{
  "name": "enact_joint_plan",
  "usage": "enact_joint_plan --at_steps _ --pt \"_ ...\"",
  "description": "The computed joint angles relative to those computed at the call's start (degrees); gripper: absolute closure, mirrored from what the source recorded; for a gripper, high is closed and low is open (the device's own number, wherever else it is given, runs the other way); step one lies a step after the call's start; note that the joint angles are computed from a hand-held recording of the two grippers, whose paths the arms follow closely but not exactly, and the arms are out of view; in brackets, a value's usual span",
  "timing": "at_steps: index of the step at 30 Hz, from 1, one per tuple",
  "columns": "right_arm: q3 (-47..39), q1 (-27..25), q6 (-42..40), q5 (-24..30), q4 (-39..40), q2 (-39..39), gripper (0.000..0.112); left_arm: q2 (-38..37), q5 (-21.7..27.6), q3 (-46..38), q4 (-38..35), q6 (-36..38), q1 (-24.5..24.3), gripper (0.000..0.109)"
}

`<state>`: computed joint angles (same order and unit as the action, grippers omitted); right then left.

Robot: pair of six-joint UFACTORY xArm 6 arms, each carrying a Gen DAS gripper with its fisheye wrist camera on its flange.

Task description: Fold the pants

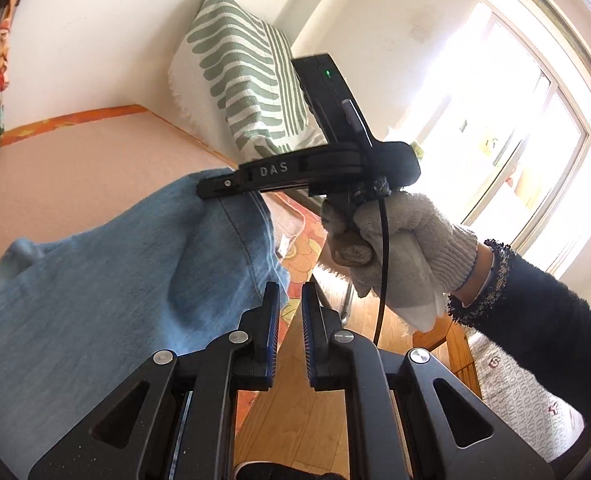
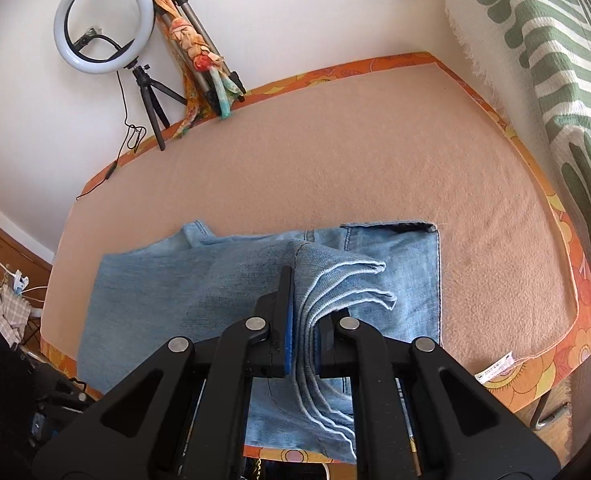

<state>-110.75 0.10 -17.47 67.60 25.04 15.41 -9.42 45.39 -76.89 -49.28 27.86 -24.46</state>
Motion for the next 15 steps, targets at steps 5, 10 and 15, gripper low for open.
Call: enact_joint_plan --at_steps 5,10,15 --pt "-1.04 -3.25 -5.14 3.59 7.84 2.98 0.101 -10.11 -1.11 10.7 8.72 -4.5 6.51 0.091" --pt "-9.27 -7.32 -4.82 14.84 16.14 9.49 0.054 -14.96 0.45 18.11 12.7 -8.12 16.66 0.091" --pt "-13.98 -11.2 0.41 19.42 29.76 15.49 0.05 -17.13 2.07 22.09 14.4 -8.88 19.32 0.091"
